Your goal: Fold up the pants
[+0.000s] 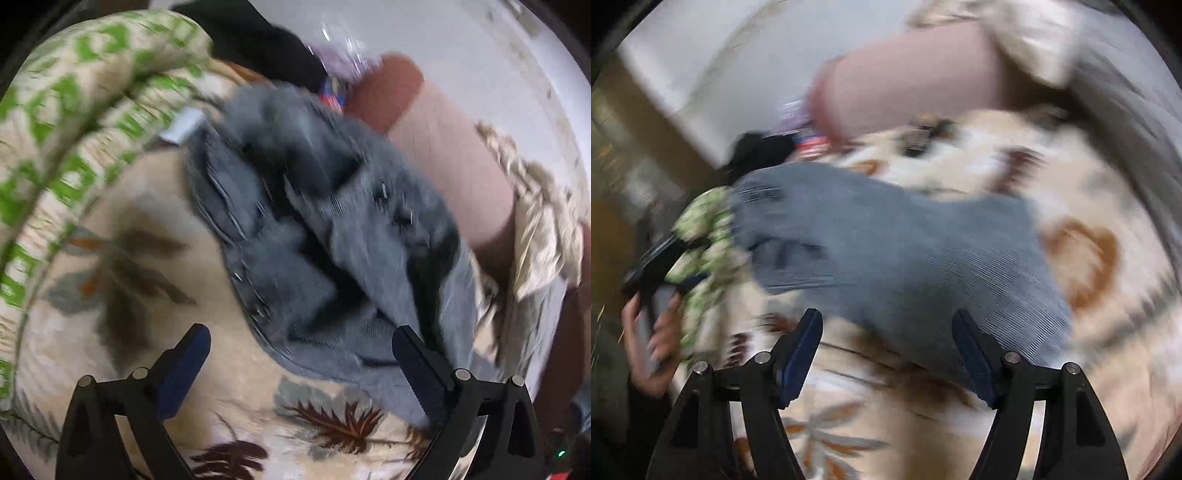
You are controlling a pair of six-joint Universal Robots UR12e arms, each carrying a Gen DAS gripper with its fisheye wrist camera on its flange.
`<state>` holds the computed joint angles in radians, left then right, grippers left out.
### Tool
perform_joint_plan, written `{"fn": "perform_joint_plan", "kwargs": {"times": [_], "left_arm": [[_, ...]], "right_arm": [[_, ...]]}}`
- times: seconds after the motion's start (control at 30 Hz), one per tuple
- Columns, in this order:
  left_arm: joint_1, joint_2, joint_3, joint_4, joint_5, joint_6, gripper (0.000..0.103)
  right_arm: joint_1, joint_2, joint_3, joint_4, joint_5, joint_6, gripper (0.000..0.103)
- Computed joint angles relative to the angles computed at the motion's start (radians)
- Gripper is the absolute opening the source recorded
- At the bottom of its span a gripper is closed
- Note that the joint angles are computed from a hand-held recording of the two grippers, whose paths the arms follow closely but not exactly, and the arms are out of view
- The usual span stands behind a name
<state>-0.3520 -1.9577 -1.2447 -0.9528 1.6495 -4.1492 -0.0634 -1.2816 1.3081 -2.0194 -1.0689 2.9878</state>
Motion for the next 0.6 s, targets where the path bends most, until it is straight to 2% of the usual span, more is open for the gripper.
{"fn": "perform_joint_plan", "kwargs": {"times": [0.03, 0.1, 0.13, 0.2, 0.23, 0.27, 0.37, 0.4, 0.47, 0.53, 0.57, 0.6], "left_arm": [[-0.006, -0.011, 0.014, -0.017, 0.011, 0.004, 0.100], [-0.020, -0.036, 0.045, -0.046, 0.044, 0.013, 0.100], [-0.023, -0.047, 0.057, -0.058, 0.049, 0.020, 0.100], [-0.019, -0.072, 0.083, -0.095, 0.003, 0.035, 0.098], [-0.012, -0.075, 0.079, -0.091, -0.044, 0.029, 0.098], [-0.008, -0.074, 0.072, -0.080, -0.068, 0.022, 0.098], [-0.006, -0.066, 0.057, -0.040, -0.085, 0.009, 0.098], [-0.006, -0.065, 0.057, -0.031, -0.080, 0.014, 0.098], [-0.005, -0.067, 0.064, -0.034, -0.085, 0.016, 0.098], [-0.001, -0.071, 0.062, -0.031, -0.106, 0.017, 0.098], [-0.002, -0.083, 0.081, -0.053, -0.112, 0.018, 0.098], [-0.002, -0.089, 0.092, -0.075, -0.115, 0.019, 0.098]], "right_arm": [[-0.005, 0.001, 0.000, -0.010, -0.020, 0.028, 0.073], [-0.005, 0.018, -0.026, 0.023, -0.114, 0.065, 0.074], [-0.011, 0.033, -0.040, 0.066, -0.111, 0.089, 0.074], [-0.027, 0.072, -0.084, 0.205, 0.009, 0.094, 0.071], [-0.026, 0.085, -0.103, 0.246, 0.042, 0.082, 0.059], [-0.020, 0.089, -0.115, 0.247, 0.034, 0.076, 0.015], [-0.028, 0.085, -0.140, 0.174, 0.058, 0.104, 0.013], [-0.030, 0.088, -0.158, 0.119, 0.062, 0.124, 0.010], [-0.018, 0.112, -0.215, -0.032, -0.021, 0.167, 0.010], [-0.012, 0.147, -0.256, -0.152, -0.056, 0.216, 0.011], [-0.007, 0.169, -0.279, -0.193, -0.095, 0.240, 0.018], [-0.005, 0.176, -0.288, -0.192, -0.124, 0.247, 0.033]]}}
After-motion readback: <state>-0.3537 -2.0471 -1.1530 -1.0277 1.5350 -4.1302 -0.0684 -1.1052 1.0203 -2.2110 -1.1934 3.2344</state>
